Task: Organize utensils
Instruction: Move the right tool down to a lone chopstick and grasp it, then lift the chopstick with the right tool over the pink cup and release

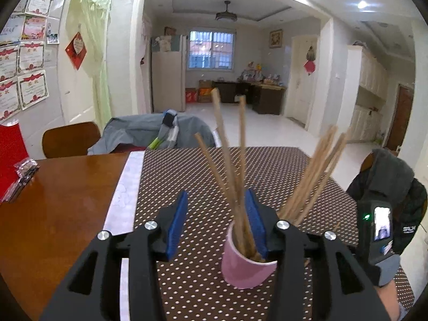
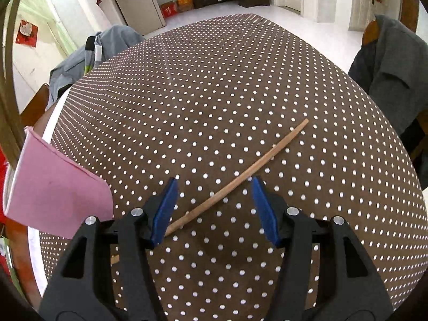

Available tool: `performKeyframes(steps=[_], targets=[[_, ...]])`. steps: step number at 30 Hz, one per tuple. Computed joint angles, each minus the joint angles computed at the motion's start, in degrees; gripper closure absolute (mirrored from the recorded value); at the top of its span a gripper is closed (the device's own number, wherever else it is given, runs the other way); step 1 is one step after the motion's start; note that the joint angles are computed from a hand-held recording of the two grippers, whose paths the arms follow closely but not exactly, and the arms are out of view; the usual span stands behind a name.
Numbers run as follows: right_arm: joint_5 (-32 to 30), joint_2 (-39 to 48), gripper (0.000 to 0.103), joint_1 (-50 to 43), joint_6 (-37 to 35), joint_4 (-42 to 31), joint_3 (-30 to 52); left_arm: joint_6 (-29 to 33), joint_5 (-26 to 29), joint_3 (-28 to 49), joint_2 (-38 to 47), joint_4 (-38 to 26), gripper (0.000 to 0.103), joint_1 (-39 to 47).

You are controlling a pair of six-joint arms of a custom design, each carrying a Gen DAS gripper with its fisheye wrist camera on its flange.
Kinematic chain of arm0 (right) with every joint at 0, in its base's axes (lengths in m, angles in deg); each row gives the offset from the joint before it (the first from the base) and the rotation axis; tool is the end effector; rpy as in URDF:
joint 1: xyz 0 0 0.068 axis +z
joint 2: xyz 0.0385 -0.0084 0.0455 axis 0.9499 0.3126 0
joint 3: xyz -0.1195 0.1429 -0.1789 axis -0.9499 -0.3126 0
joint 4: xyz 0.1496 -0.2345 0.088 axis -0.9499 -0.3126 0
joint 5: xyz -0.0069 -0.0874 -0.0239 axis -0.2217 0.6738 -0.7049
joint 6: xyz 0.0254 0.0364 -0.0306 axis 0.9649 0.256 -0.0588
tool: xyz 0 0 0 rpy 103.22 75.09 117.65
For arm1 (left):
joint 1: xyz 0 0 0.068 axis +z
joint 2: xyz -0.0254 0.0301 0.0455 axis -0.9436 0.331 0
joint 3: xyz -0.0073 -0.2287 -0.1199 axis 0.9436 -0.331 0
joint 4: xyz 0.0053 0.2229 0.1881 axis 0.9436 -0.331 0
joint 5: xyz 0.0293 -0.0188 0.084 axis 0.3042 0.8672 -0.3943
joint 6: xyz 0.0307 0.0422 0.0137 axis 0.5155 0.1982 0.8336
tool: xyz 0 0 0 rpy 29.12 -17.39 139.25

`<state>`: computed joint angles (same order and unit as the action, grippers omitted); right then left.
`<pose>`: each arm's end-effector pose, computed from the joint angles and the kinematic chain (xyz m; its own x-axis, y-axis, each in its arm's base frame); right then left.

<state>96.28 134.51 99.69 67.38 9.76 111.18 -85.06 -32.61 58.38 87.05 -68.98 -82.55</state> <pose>0.3148 0.1591 0.2433 -0.8275 0.2276 -0.5133 0.1555 0.9713 0.1800 0.2546 -0.0487 0.3324 -0.5094 -0.0117 -0.8604 0.0316 0.9990 -0.0322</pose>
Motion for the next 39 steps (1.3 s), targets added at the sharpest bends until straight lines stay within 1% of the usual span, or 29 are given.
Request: performKeyframes(steps=[1,2,4,5,6,9,11,13,16,18,20,23,27,29,30,32,34,39], targets=[[1.18,0.53,0.057,0.29,-1.13,-0.57,0.5,-0.2,0.0,0.19,0.55,-0.17,0.059,0.48],[1.99,3.19,0.064,0.45,-2.0,-0.3,2.6,-0.26,-0.08,0.41,1.07,-0.38,0.059,0.88],[3.04,4.14,0.071,0.29,-4.09,-0.49,3.24,-0.4,-0.69,0.9,2.22,-0.93,0.059,1.58],[2.37,4.22,0.075,0.01,-5.28,-0.16,3.22,-0.57,-0.56,1.05,2.61,-1.02,0.059,2.24],[1.8,4.47,0.076,-0.28,-6.42,0.01,3.37,-1.02,-0.53,1.18,2.89,-1.1,0.059,2.71],[-2.93,1.28,0.081,-2.94,-10.44,0.96,0.23,-2.66,0.47,1.68,3.58,-1.65,0.059,4.36],[-6.05,0.15,0.085,-4.62,-13.15,-0.09,-0.36,-3.21,-0.61,2.06,4.2,-2.02,0.059,4.66],[-7.46,-1.0,0.087,-5.42,-14.92,-1.56,-0.86,-3.58,-2.26,2.51,5.02,-2.75,0.059,4.74],[-9.87,-1.59,0.088,-6.62,-17.92,-5.26,-0.13,-4.11,-2.1,2.9,5.73,-3.4,0.059,5.19],[-11.04,-1.64,0.088,-7.31,-17.99,-6.62,0.34,-3.97,-2.12,2.87,5.77,-3.31,0.059,5.08],[-11.06,-0.91,0.088,-7.36,-17.55,-7.73,1.4,-3.71,-2.57,2.95,6.12,-3.12,0.059,4.95],[-8.46,1.39,0.088,-6.05,-17.23,-8.77,3.92,-3.73,-2.35,3.23,6.89,-3.28,0.059,5.35],[-6.0,3.89,0.088,-4.53,-17.53,-8.89,6.27,-3.95,-1.79,3.32,7.16,-3.39,0.059,6.13],[-4.98,3.63,0.089,-3.94,-18.03,-8.25,5.69,-3.76,-1.9,3.28,7.29,-3.52,0.059,6.31],[-4.65,2.89,0.089,-3.67,-17.92,-7.73,4.82,-3.75,-1.98,3.28,7.43,-3.56,0.059,6.38],[-5.11,1.27,0.095,-3.52,-17.99,-6.14,2.87,-3.97,-1.68,3.48,7.99,-3.81,0.059,6.87],[-5.72,-0.4,0.098,-3.66,-17.99,-5.22,1.05,-4.13,-1.23,3.68,8.62,-4.08,0.059,7.33],[-6.11,-4.81,0.098,-3.72,-18.11,-2.72,-2.27,-3.95,-0.93,3.94,9.59,-4.57,0.059,7.48]])
